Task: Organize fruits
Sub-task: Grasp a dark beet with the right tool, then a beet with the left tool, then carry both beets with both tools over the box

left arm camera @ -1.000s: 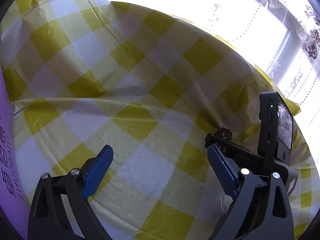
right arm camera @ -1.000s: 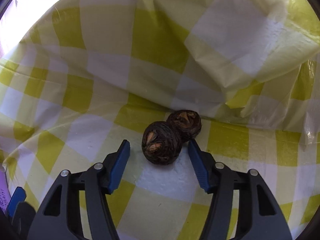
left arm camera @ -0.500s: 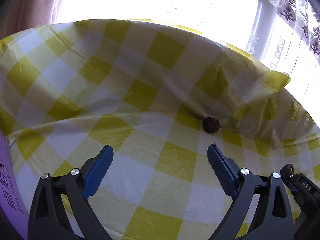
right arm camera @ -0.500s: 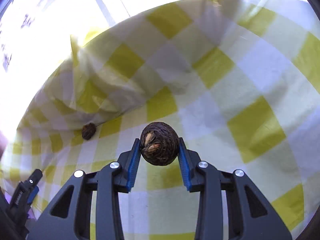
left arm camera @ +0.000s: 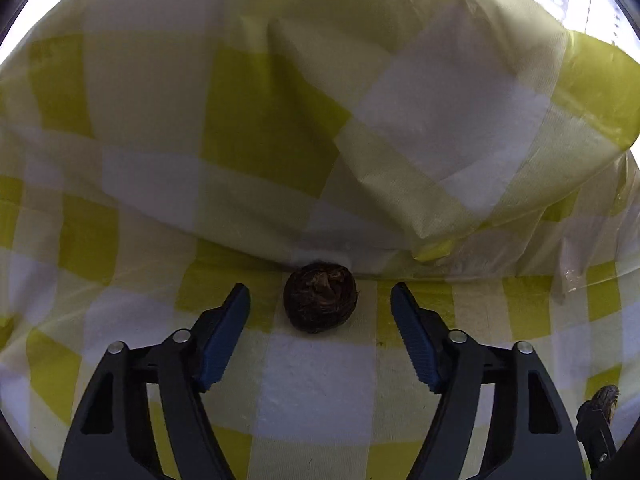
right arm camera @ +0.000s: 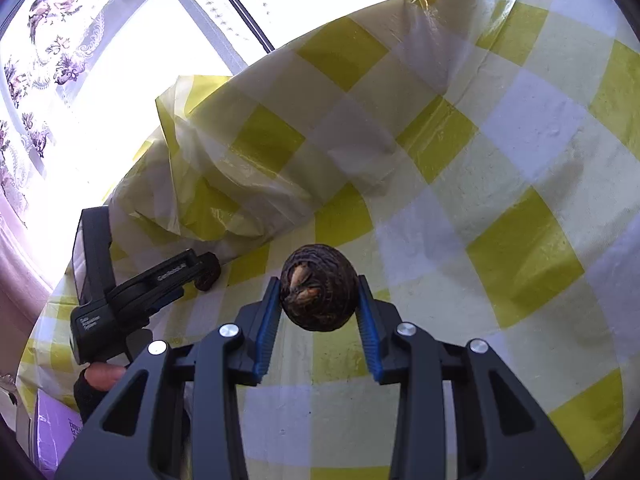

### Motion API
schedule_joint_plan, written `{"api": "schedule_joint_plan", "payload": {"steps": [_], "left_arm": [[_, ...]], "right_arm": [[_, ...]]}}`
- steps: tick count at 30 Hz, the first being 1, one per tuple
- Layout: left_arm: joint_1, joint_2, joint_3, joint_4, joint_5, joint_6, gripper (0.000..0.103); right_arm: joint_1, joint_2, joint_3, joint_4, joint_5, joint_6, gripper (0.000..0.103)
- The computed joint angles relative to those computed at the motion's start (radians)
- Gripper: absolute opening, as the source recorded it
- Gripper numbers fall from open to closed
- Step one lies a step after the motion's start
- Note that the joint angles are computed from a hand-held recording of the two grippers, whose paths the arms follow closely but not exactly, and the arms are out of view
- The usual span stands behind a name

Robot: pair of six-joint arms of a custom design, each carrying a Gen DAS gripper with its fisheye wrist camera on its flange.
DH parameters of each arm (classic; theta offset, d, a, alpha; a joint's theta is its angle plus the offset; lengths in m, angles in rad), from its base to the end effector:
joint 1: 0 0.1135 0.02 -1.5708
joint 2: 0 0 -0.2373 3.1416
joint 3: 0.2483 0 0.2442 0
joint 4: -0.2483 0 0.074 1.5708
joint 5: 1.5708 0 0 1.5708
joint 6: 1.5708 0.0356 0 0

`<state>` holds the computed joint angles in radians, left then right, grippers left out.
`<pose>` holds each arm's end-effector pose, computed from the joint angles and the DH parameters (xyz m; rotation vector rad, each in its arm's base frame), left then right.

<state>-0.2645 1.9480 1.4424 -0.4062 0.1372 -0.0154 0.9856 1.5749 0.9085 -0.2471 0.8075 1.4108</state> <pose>0.3949 -0.1120 0.1856 0.3678 2.4660 -0.2885 0.1896 0.2395 0.1736 0.7591 2.0334 0.3481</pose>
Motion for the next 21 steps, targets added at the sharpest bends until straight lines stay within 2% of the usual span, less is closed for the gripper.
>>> {"api": "schedule_joint_plan", "payload": {"steps": [2,4,5,7,10,14,17,19,21], "left_arm": [[-0.030,0.022,0.030,-0.013,-0.064,0.026,0.057],[-0.049,0.022,0.025,0.000,-0.112,0.042,0.038],[-0.041,0.006,0.001,0.019,-0.091,0.038,0.036],[-0.006,-0.071,-0.102,0.115,-0.053,-0.003,0.036],[0.056,-0.203,-0.271,0.181,0.003,-0.073,0.036],[0.136,-0.527,-0.597,0.241,0.078,-0.091,0.035],[0.210,-0.846,-0.818,0.172,0.132,-0.066,0.036],[0.250,-1.068,-0.923,0.046,0.147,-0.019,0.036],[0.320,-1.243,-0.969,-0.098,0.201,0.044,0.036]], "right_arm": [[0.009,-0.010,-0.006,0.000,0.002,-0.002,0.037],[0.012,-0.008,-0.007,0.011,0.000,-0.013,0.037],[0.012,-0.009,-0.010,0.015,0.000,-0.012,0.037],[0.013,-0.010,-0.015,0.023,0.000,-0.013,0.037],[0.008,-0.004,-0.014,0.031,-0.004,-0.017,0.037],[0.002,0.001,-0.008,0.026,-0.014,-0.021,0.037],[0.005,0.001,-0.009,0.026,-0.006,-0.018,0.037],[0.005,0.002,-0.009,0.025,-0.004,-0.017,0.037],[0.005,-0.001,-0.013,0.032,-0.005,-0.024,0.037]]}}
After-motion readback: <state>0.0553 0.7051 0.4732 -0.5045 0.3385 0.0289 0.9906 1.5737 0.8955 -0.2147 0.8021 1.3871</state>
